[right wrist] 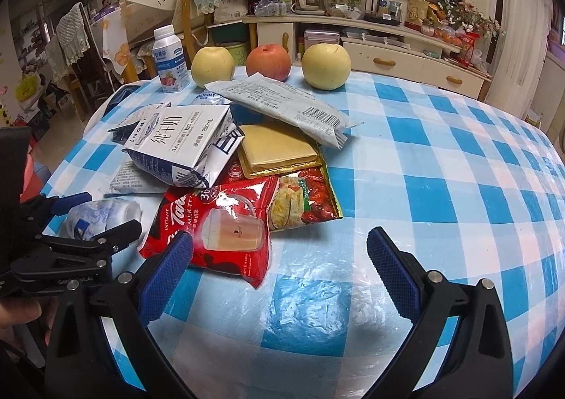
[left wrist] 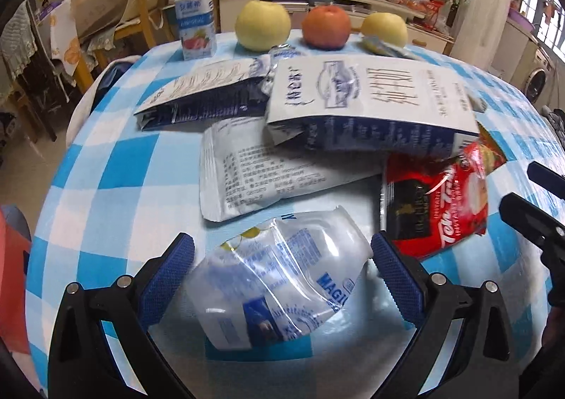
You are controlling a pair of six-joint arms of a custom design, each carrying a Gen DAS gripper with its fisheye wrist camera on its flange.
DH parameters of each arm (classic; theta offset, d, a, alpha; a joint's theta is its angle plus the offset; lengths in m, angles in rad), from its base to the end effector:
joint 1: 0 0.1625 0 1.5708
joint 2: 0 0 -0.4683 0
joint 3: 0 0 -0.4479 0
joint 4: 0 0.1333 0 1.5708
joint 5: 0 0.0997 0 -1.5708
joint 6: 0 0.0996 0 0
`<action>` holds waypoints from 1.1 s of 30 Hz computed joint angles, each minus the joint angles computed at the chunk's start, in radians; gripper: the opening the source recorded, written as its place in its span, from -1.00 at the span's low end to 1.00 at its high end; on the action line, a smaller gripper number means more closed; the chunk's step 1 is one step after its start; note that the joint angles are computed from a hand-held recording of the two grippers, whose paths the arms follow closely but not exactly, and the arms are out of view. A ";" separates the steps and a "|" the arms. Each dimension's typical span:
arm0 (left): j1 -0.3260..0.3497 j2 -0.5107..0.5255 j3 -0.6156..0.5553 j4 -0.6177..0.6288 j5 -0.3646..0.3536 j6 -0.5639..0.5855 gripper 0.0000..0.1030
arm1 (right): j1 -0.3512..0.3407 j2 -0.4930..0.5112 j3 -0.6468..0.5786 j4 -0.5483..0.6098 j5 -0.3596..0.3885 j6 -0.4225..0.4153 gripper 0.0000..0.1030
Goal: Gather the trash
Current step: 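Lower the left tool onto the clear plastic wrapper and close it, then grasp the red snack bag with the right tool while the left tool holds the clear wrapper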
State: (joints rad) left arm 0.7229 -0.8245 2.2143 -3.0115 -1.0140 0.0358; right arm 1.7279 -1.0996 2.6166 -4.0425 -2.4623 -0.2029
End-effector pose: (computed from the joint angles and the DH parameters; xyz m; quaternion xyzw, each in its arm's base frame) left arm -0.2538 -0.4718 -0.0136 0.4047 0.8719 -0.1310 0.2427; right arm 0.1092 -0.3324 0.1777 -0.0514 -0.8239 0.4057 0.3923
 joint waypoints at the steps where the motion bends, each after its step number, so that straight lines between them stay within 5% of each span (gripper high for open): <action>1: 0.002 0.003 -0.003 -0.002 0.003 -0.002 0.92 | -0.001 0.001 -0.002 0.002 0.000 0.000 0.93; 9: 0.022 -0.008 -0.007 -0.010 -0.007 -0.025 0.83 | -0.033 0.003 -0.024 0.045 0.033 0.023 0.93; 16: -0.008 -0.018 0.025 -0.116 0.057 0.013 0.83 | -0.051 0.008 -0.043 0.143 0.101 0.112 0.93; 23: -0.009 -0.043 0.034 -0.127 0.055 0.024 0.83 | -0.114 -0.014 -0.034 0.162 0.278 0.150 0.93; 28: -0.006 -0.046 0.034 -0.124 0.052 0.028 0.83 | -0.128 -0.031 -0.029 0.168 0.332 0.120 0.30; 30: -0.006 -0.051 0.038 -0.130 0.055 0.032 0.83 | -0.129 -0.036 -0.023 0.165 0.359 0.099 -0.16; 33: -0.003 -0.057 0.039 -0.146 0.064 0.036 0.83 | -0.118 -0.044 -0.017 0.158 0.388 0.066 -0.37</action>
